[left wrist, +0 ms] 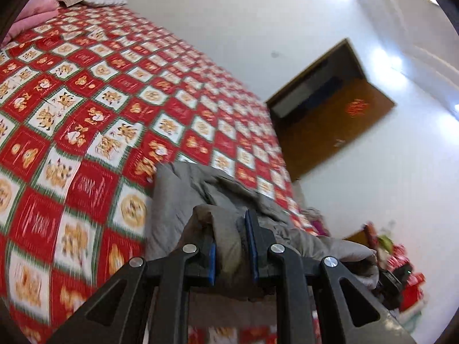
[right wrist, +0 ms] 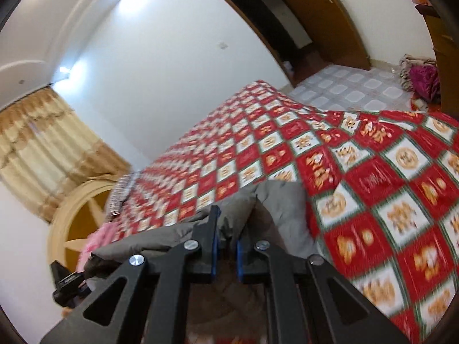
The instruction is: Fold large clothes
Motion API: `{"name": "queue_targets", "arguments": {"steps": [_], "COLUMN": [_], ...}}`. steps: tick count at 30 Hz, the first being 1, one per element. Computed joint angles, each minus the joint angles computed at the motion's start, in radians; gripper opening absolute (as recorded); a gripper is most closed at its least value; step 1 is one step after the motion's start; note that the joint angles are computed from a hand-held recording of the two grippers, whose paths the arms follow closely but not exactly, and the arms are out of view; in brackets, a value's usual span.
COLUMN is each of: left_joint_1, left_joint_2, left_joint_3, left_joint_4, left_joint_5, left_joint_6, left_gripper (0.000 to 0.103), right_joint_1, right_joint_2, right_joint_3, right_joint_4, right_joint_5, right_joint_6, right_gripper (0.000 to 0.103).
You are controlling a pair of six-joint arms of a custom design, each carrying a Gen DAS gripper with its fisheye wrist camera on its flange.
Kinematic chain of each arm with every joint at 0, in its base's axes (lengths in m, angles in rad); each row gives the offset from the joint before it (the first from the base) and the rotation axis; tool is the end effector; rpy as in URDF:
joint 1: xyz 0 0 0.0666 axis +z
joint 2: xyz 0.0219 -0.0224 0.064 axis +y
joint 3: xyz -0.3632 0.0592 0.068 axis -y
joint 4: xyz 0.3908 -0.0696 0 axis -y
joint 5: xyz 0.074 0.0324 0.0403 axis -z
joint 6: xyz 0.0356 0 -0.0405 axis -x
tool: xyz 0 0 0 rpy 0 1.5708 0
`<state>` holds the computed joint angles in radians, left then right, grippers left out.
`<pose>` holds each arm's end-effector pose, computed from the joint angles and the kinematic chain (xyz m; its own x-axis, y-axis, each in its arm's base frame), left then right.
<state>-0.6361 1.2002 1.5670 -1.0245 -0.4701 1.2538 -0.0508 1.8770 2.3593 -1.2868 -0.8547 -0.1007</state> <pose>0.3328 -0.2262 0.5691 -0.3825 -0.7706 -0.5098 -0.3920 0.6350 -0.6657 0.6104 -0.0045 0.5674 -0.7651 0.1050 -0.6353 -0.4143 0.6750 0.6105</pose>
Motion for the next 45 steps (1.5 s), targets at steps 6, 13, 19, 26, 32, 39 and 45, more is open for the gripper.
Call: {"name": "queue_targets", "arguments": {"steps": [6, 13, 19, 26, 32, 39, 45], "left_joint_1": [0.169, 0.284, 0.315, 0.283, 0.225, 0.210, 0.219], "left_joint_2": [0.113, 0.060, -0.066, -0.112, -0.033, 0.104, 0.292], "left_joint_3": [-0.013, -0.230, -0.333, -0.297, -0.257, -0.125, 0.078], "left_joint_4": [-0.008, 0.293, 0.425, 0.290, 0.211, 0.176, -0.044], "left_joint_5": [0.171, 0.401, 0.350, 0.229, 0.217, 0.183, 0.144], "left_joint_6": [-0.013, 0.076, 0.028, -0.057, -0.161, -0.358, -0.453], "left_gripper": [0.017, 0.030, 0.077, 0.086, 0.086, 0.086, 0.086], "right_joint_1": [0.085, 0.122, 0.112, 0.104, 0.059, 0.061, 0.126], "right_joint_2": [0.225, 0.389, 0.348, 0.384, 0.162, 0.108, 0.381], "right_joint_3": [0.208, 0.319, 0.181, 0.287, 0.018, -0.008, 0.391], "right_joint_4": [-0.031, -0.085, 0.012, -0.067, 0.169, 0.111, -0.125], "right_joint_5": [0.172, 0.242, 0.173, 0.113, 0.020, 0.239, 0.323], "right_joint_6": [-0.056, -0.117, -0.135, -0.102, -0.080, 0.219, 0.274], "right_gripper": [0.012, 0.023, 0.032, 0.057, 0.095, 0.095, 0.094]}}
